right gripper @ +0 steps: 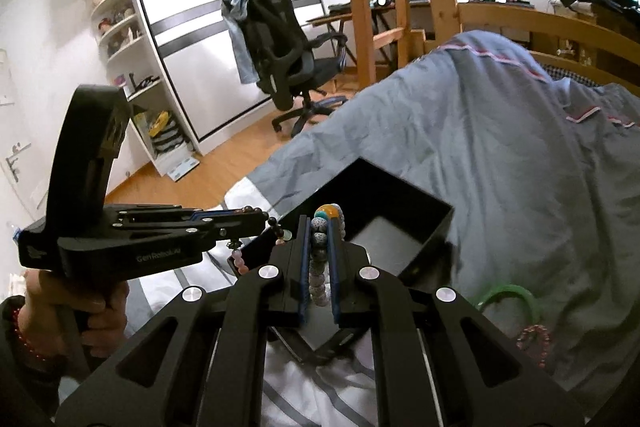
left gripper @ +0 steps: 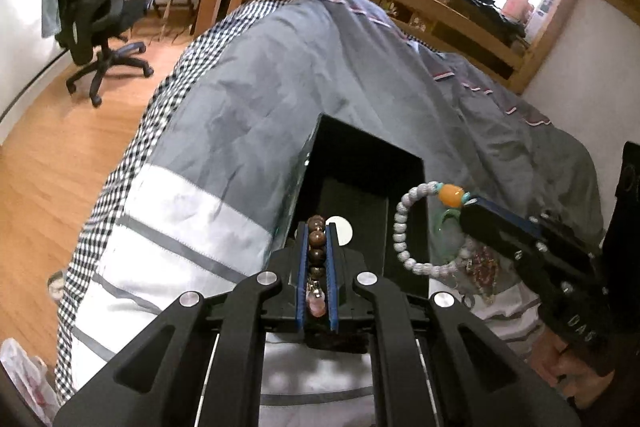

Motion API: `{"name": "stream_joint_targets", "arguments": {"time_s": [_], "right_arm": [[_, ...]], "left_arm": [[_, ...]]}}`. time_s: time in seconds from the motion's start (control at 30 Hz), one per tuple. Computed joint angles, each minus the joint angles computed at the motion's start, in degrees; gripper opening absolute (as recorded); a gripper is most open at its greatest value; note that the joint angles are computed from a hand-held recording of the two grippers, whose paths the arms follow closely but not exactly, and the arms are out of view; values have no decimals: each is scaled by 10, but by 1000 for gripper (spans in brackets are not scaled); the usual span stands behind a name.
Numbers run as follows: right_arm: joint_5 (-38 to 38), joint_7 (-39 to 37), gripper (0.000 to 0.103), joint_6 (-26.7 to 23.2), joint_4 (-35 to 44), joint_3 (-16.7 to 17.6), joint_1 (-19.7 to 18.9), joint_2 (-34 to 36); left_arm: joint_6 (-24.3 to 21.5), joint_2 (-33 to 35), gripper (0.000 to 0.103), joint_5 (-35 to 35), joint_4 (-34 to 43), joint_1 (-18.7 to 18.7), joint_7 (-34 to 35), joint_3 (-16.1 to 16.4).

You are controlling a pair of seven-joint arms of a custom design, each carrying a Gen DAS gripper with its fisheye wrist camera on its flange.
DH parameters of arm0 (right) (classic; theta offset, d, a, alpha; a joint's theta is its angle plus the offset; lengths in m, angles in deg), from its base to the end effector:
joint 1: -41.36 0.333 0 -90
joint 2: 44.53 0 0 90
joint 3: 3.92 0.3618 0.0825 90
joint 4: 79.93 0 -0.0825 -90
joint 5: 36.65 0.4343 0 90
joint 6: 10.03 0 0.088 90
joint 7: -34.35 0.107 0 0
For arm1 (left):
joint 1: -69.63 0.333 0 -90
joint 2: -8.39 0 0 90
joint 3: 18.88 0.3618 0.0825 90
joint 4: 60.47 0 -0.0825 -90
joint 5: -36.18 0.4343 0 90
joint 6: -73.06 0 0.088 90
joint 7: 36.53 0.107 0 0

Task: Organize jewelry
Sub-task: 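Carry the dark beaded bracelet with the right tool into the black box, then open the right tool to release the bracelet and withdraw it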

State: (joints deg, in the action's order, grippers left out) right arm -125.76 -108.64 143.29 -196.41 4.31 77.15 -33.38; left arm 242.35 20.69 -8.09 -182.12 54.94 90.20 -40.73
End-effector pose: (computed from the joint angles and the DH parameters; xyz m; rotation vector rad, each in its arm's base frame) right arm 0.4503 0.4730 0.3922 -1.4587 1.6798 -0.5661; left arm 0.5530 -0.3404 0.3828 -1.4308 2.4827 -1.0607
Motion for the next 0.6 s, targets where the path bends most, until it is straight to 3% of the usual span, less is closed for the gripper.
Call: {"name": "stream_joint_targets", "arguments": {"time_s": [0.2, 0.27, 0.33, 0.43, 0.47, 0.5, 0.6], "right_arm": [[40, -40, 10, 19, 12, -6, -4, 22], [37, -29, 10, 27, 11, -11, -2, 23], [32, -18, 13, 30, 6, -13, 0, 19], [22, 1, 43, 19, -5, -13, 2, 5], [14, 16, 64, 12, -11, -12, 3, -3], [8, 29, 75, 0, -19, -9, 4, -11], [11, 44, 90, -43, -47, 4, 4, -44]], "left_arm": [[6, 3, 9, -31, 2, 12, 24, -12], [16, 2, 18, -39, 1, 10, 31, -13], [27, 0, 42, -59, -1, 14, 50, -22], [48, -6, 60, -115, -3, 26, 103, -42], [55, -7, 66, -129, -3, 26, 116, -45], [69, -8, 73, -149, -5, 26, 131, -50], [83, -13, 83, -163, -8, 14, 138, -46]]}}
